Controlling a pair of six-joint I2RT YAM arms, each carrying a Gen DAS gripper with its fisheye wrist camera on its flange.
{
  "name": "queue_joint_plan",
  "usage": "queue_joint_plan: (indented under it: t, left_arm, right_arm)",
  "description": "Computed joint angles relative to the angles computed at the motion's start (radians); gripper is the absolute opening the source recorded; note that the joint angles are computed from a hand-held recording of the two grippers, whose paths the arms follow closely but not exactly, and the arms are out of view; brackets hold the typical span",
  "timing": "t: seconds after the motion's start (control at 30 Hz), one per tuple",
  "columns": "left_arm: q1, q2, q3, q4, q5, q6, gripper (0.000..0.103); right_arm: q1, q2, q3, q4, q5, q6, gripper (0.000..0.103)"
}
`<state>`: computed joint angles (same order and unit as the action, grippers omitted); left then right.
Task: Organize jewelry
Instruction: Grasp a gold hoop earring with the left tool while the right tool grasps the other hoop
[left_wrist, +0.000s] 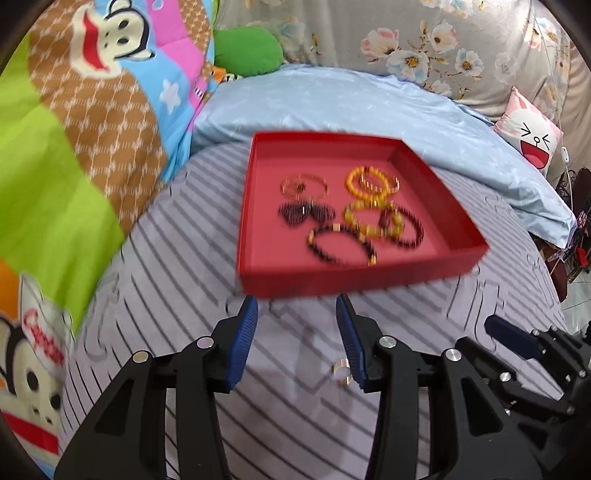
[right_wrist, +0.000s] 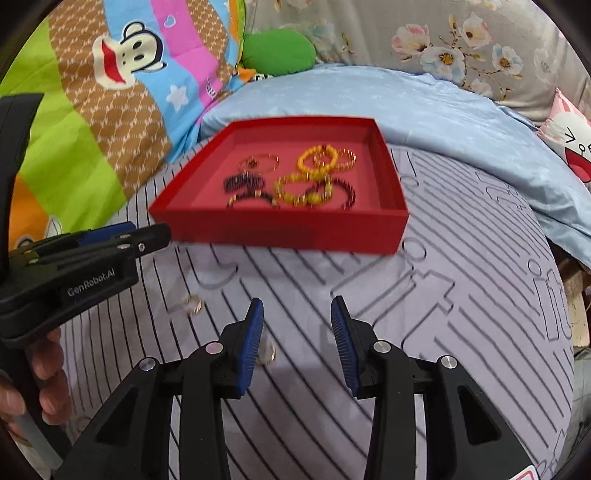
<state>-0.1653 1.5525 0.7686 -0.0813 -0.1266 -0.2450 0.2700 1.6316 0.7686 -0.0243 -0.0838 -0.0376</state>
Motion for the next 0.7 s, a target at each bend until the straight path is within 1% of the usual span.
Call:
queue_joint_plan:
  t: [0.17, 0.33, 0.47, 0.57, 0.67, 0.7]
  left_arm:
    - [-0.028, -0.027, -0.109, 0.054, -0.026, -0.034, 0.042]
    - [-0.036, -0.043, -0.18, 0.091, -0.019, -0.064, 0.042]
    - [-0.028, -0.053, -0.206, 0.113, -0.012, -0.072, 0.042]
    - [-0.031, -0.052, -0.213, 0.122, -0.017, -0.071, 0.042]
    - [-0.034, -0.052, -0.216, 0.126, -0.012, -0.074, 0.042]
    - [-0.034, -0.052, -0.218, 0.13, -0.008, -0.074, 0.042]
  right_arm:
    - [0.032, 0.003, -0.077, 0.061, 0.028, 0.01, 0.038]
    - [0.047, 0.029, -0.099, 0.096, 0.019, 0.043, 0.038]
    - [0.061, 0.046, -0.098, 0.114, 0.026, 0.06, 0.038]
    - [0.077, 0.059, -0.094, 0.128, 0.049, 0.065, 0.038]
    - [0.094, 0.067, -0.096, 0.144, 0.078, 0.062, 0.035]
    - [0.097, 0.066, -0.099, 0.15, 0.087, 0.062, 0.031]
